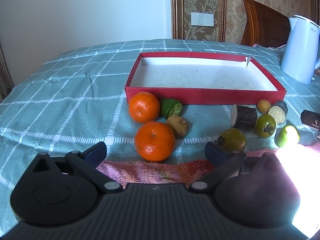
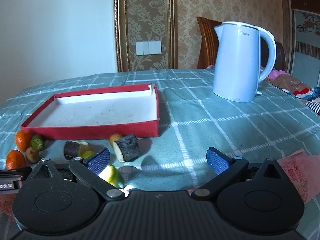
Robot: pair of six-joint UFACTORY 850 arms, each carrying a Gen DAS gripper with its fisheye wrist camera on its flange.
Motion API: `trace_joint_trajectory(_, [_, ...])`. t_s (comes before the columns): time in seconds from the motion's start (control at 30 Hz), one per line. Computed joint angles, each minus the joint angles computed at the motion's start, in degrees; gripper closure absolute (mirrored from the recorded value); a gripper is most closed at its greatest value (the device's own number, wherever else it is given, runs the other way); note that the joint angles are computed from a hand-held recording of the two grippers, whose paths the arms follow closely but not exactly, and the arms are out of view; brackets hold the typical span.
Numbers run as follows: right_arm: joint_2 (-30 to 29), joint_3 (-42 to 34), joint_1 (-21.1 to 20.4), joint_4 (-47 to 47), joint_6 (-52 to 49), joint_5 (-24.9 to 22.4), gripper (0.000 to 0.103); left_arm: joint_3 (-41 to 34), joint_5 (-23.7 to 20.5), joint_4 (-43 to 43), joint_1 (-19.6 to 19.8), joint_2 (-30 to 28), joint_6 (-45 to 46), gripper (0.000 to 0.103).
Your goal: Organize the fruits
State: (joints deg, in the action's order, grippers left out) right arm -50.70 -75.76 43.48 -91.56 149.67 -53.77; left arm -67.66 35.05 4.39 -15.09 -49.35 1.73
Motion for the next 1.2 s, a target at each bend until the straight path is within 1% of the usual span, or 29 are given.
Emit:
trace_joint_trajectory(0.17, [-0.15,0.18,0.05,-1.13,0.18,-0.63,0.0,-0.26,-0.2,0.32,-0.05,-0.2,-0.06,0.0])
trace_joint_trajectory(0.27, [-0.28,-0.1,0.05,-1.91,-0.23,-0.14,0.0,-0.35,-0.27,0.77,0.03,-0.24,-0.54,0.0])
trace_joint_trajectory(0.33, [-0.18,0.37,0.08,-3.4,1.4,0.07,0.0,-0.35,-0.21,1.13,0.09,-0.26,-0.82,0.0])
trace_joint_trajectory(0.43, [-0.05,0.78,0.03,-4.87,2.03,1.18,0.002,-0.37,-0.27,2.11,0.17,-0.27,-1.78,0.0])
trace_joint_trajectory(0.53, [0.41,1.51,-0.06,-7.15,3.05,2.89,0.008,-0.26,0.17,2.3,0.18,-0.4,-1.62,0.0])
trace_joint_trajectory(0.63, [0.21,1.22,-0.08,-8.61,2.82,3.97,0.01,-0.23,0.3,2.81,0.29,-0.49,-2.1,0.0])
trace_joint_trajectory(0.67, [-0.02,0.93,-0.08,-8.87,2.55,4.28,0.013,-0.26,0.27,3.31,0.4,-0.51,-2.62,0.0])
trace_joint_trajectory(0.7, [-0.16,0.7,-0.18,-9.28,2.25,4.92,0.021,-0.35,0.19,3.7,0.51,-0.55,-3.03,0.0])
trace_joint_trajectory(0.8, [0.15,0.99,-0.72,-11.93,3.63,7.56,0.03,-0.61,-0.16,4.75,0.74,-0.66,-4.0,0.0])
trace_joint_trajectory(0.87, [0.04,0.73,-0.73,-12.34,3.13,7.63,0.034,-0.74,-0.39,5.49,0.88,-0.67,-4.79,0.0])
trace_joint_trajectory(1.0, [0.47,0.78,-0.75,-13.72,2.61,9.41,0.035,-0.93,-0.24,6.72,1.1,-0.8,-5.78,0.0])
trace_joint_trajectory(1.1, [-0.32,-0.39,-0.95,-13.21,1.12,10.48,0.037,-1.13,-0.36,6.91,1.18,-1.0,-5.92,0.0])
trace_joint_trajectory(1.13, [-0.62,-0.81,-1.08,-12.9,0.48,10.9,0.04,-1.21,-0.44,7.13,1.24,-1.07,-6.15,0.0])
trace_joint_trajectory(1.2, [-1.14,-1.46,-1.59,-12.88,0.39,12.52,0.058,-1.34,-0.5,7.45,1.39,-1.21,-6.54,0.0])
